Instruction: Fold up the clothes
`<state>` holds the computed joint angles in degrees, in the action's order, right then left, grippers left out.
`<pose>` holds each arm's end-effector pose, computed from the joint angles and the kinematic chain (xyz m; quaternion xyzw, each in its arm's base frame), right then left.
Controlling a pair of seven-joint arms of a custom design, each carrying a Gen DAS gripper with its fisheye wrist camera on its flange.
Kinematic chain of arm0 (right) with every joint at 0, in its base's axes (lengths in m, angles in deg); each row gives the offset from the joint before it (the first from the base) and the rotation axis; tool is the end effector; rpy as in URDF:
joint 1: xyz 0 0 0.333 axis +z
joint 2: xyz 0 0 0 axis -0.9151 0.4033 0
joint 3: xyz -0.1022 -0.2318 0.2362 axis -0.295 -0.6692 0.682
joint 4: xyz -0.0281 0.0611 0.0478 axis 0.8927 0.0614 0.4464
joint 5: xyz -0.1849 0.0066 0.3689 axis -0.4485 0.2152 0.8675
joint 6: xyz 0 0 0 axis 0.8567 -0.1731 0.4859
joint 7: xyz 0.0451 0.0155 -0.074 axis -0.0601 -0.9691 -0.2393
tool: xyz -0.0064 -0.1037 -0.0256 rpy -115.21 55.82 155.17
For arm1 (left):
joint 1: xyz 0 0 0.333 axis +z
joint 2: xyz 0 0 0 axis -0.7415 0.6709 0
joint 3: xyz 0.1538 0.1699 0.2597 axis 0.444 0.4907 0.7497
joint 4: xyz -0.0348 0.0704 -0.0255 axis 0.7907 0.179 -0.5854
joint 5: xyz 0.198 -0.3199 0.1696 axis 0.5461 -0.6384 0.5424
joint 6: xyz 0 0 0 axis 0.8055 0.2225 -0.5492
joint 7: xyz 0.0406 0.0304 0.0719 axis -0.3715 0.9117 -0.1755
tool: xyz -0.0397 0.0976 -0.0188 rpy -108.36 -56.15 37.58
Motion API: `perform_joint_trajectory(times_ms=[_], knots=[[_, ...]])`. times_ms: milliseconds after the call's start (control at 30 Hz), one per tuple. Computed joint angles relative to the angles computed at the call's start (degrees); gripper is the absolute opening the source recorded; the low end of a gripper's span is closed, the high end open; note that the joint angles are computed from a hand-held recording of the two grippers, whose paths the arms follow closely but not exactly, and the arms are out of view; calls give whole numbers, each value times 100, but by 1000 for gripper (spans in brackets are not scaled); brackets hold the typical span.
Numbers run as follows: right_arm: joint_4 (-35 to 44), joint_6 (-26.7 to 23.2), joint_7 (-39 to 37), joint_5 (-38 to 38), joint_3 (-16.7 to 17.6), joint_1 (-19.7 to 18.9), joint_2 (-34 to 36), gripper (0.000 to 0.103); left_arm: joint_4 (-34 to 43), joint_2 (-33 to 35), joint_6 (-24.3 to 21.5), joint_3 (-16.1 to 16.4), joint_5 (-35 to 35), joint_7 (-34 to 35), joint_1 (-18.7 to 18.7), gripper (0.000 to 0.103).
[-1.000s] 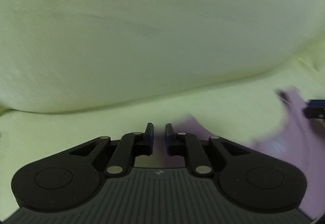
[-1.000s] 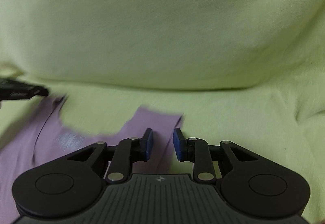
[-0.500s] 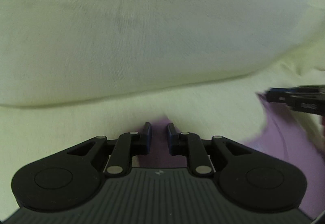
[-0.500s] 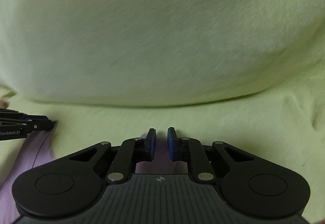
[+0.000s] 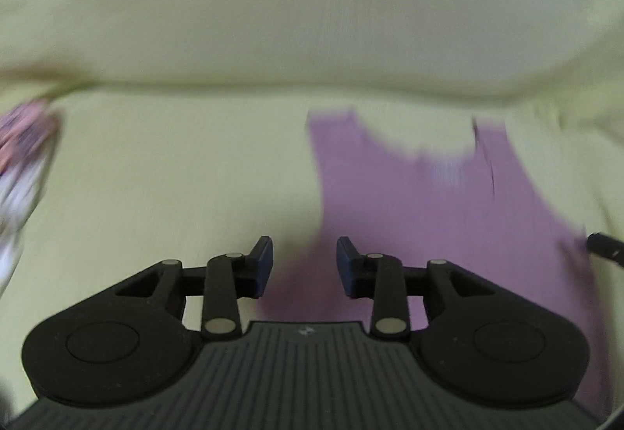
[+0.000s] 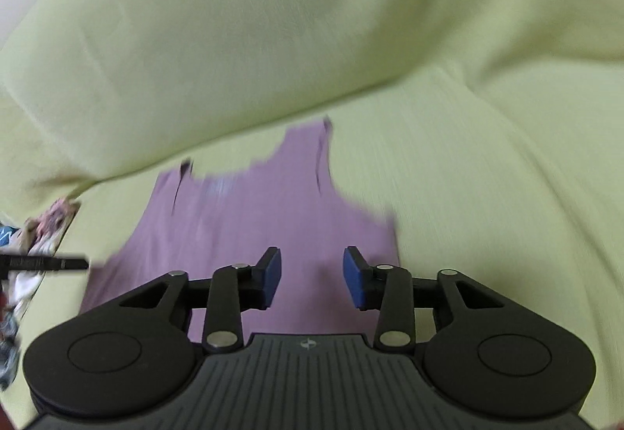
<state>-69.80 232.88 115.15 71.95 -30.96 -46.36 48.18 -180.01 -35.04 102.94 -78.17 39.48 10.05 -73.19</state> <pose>0.5475 0.2167 0.4622 -0.7037 0.5822 -0.0531 0.4038 0.4911 -0.4033 0.4921 -0.7566 0.5716 -0.2049 0.2425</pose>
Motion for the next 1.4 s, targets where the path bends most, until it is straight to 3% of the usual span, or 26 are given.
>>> perform_joint_trajectory(times_ms=[100, 167, 267, 400, 500, 633, 767, 900, 1033, 1167, 1400], knots=[[-1112, 28, 719, -231, 49, 129, -1122, 46, -576, -480, -215, -320, -599, -323, -267, 34], [-1699, -77, 1337, -604, 107, 155, -1867, 56, -881, -735, -232, -517, -973, -585, -440, 34], [-2295, -420, 2087, -1280, 223, 51, -2927, 62, -925, -915, -695, -813, -1160, -939, -717, 36], [-2645, -780, 2814, -2043, 394, -45, -3977, 75, -297, -729, -1773, -1104, -828, -1220, -1121, 47], [-2842, -927, 3150, -2436, 476, 1, -4665, 85, 572, -299, -2650, -1208, -372, -1243, -1475, 61], [-2945, -1157, 3605, -2910, 600, 36, -5348, 98, 1172, -53, -3421, -1253, 92, -1389, -2030, 73], [-3007, -1348, 3953, -3328, 669, 142, -5882, 100, 1353, -58, -3748, -1265, 324, -1604, -2423, 83], [-3019, -1548, 4384, -3680, 780, 77, -6267, 103, 1494, -36, -3995, -1290, 488, -1703, -2681, 88], [-3032, -1739, 4733, -4054, 953, -111, -6506, 103, 1580, -6, -4110, -1302, 646, -1785, -2851, 101], [-3218, -1716, 5105, -4232, 1034, -174, -6715, 103, 1611, 42, -4089, -1286, 689, -1847, -2929, 102], [-3406, -2013, 5487, -4121, 753, 65, -6751, 103, 1545, 158, -3879, -1233, 474, -2011, -2937, 102]])
